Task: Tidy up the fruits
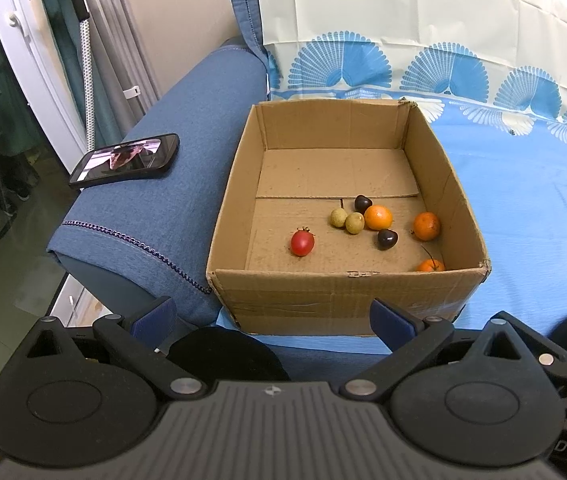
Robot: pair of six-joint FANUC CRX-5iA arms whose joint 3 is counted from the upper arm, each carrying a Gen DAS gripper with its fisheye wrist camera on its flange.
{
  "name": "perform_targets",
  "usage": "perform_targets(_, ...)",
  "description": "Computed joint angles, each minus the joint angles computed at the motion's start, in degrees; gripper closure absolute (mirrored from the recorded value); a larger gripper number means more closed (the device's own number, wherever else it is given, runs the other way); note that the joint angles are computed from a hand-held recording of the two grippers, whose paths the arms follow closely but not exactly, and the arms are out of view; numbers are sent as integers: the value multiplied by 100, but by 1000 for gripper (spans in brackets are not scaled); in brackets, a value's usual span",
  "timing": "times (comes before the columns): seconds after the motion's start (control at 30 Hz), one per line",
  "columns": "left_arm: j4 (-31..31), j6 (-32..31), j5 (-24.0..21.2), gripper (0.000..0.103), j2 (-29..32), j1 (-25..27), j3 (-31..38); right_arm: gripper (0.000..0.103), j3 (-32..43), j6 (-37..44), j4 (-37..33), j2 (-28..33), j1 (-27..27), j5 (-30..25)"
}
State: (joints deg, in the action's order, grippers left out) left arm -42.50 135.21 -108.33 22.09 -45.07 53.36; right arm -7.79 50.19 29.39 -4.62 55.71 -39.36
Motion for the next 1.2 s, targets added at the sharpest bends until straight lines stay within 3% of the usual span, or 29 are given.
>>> perform_targets(1.2,-59,16,-37,0,-18,-9,-29,1,-19,-94,42,1,22,25)
